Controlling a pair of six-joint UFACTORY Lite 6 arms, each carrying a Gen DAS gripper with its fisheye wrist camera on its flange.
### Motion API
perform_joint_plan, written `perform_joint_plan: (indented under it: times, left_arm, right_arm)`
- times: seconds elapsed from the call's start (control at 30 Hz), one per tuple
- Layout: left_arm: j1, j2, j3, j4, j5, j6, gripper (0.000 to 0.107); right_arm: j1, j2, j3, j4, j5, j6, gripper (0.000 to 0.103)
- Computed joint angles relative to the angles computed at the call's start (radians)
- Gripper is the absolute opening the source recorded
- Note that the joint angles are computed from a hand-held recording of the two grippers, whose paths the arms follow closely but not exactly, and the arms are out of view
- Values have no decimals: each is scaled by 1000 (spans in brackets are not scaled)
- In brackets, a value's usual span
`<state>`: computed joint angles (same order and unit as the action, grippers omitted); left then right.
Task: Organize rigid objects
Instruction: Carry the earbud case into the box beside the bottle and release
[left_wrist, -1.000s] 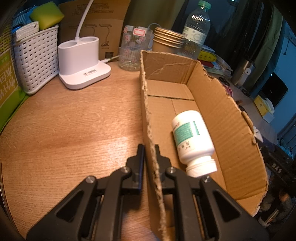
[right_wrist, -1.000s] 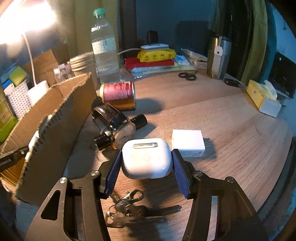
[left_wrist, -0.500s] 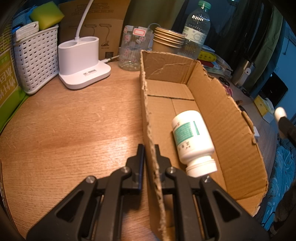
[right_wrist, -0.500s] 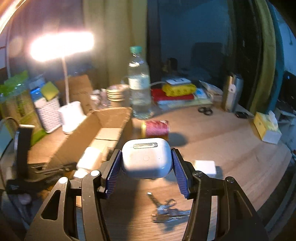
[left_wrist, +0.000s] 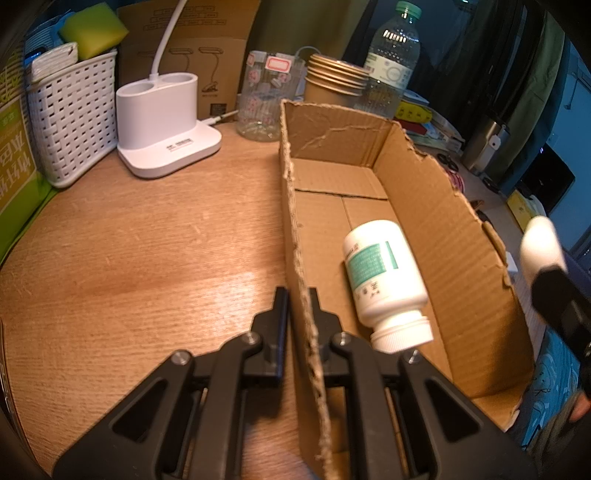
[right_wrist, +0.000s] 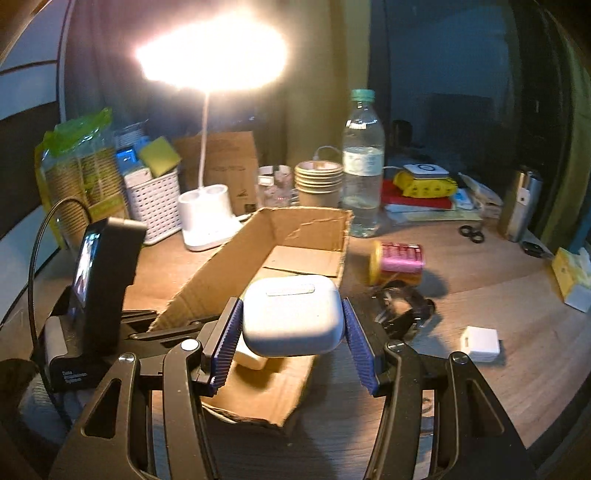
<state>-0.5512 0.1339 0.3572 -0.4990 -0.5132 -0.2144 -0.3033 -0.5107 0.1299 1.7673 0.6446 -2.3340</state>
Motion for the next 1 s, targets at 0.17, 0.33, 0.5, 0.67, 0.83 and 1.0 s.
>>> perform_joint_plan:
  times: [0.17, 0.33, 0.5, 0.67, 0.83, 1.0]
  left_arm:
    - [1, 0, 0, 0, 1, 1, 9]
    - [-2, 0, 1, -7, -1, 6, 9]
    - [-3, -2, 0, -10, 1, 9, 9]
    - [-3, -3, 0, -8, 2, 6, 9]
    - [-5, -7, 0, -12, 5, 7, 9]
    - [-3, -4, 0, -8, 3, 5, 9]
  right_arm:
    - [61, 95, 20, 117, -28, -102, 57]
    - [118, 162, 16, 291, -50, -266, 58]
    - [161, 157, 4, 395, -80, -350, 58]
    - [173, 161, 5, 436, -92, -382, 61]
    - [109, 152, 14, 340, -70, -298, 65]
    - [-13, 100, 24, 157, -14, -152, 65]
